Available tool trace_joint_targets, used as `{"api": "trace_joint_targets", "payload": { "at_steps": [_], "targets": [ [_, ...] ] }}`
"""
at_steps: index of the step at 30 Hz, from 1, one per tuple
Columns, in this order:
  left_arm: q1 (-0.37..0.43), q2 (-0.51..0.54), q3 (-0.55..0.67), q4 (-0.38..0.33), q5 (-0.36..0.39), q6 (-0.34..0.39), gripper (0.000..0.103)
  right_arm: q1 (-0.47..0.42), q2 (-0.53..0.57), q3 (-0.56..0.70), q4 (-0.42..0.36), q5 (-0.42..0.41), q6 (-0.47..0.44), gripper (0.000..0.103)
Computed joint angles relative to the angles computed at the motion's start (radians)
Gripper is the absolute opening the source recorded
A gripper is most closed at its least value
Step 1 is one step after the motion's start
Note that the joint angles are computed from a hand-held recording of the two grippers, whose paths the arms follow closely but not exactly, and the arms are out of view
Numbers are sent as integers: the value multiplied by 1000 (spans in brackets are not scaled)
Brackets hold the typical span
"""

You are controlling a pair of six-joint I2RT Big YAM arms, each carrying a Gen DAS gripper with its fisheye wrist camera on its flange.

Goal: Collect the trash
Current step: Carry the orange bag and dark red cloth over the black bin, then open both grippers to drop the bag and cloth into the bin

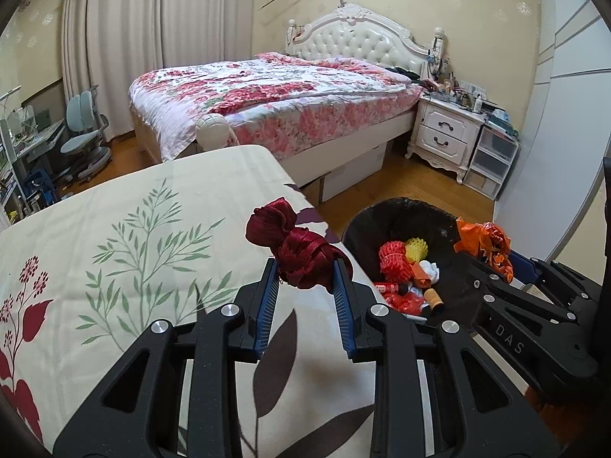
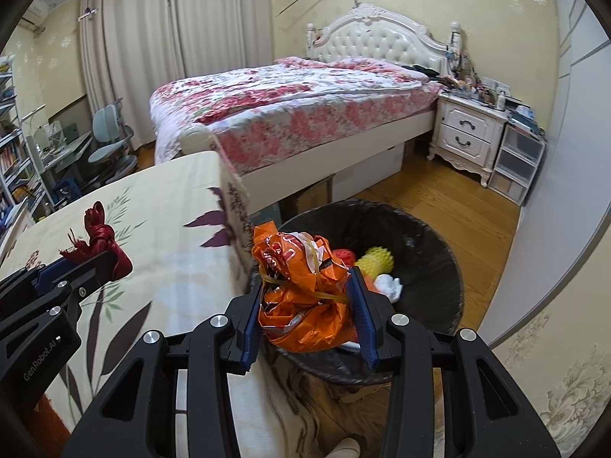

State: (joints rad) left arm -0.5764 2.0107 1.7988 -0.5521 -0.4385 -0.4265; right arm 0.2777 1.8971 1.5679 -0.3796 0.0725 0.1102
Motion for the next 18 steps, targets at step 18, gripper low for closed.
{"api": "trace_joint_targets", "payload": {
  "at_steps": [18],
  "targets": [
    [-14, 268, 426, -159, 16, 75, 28, -69, 87, 106, -3, 41, 16, 41]
  ]
}}
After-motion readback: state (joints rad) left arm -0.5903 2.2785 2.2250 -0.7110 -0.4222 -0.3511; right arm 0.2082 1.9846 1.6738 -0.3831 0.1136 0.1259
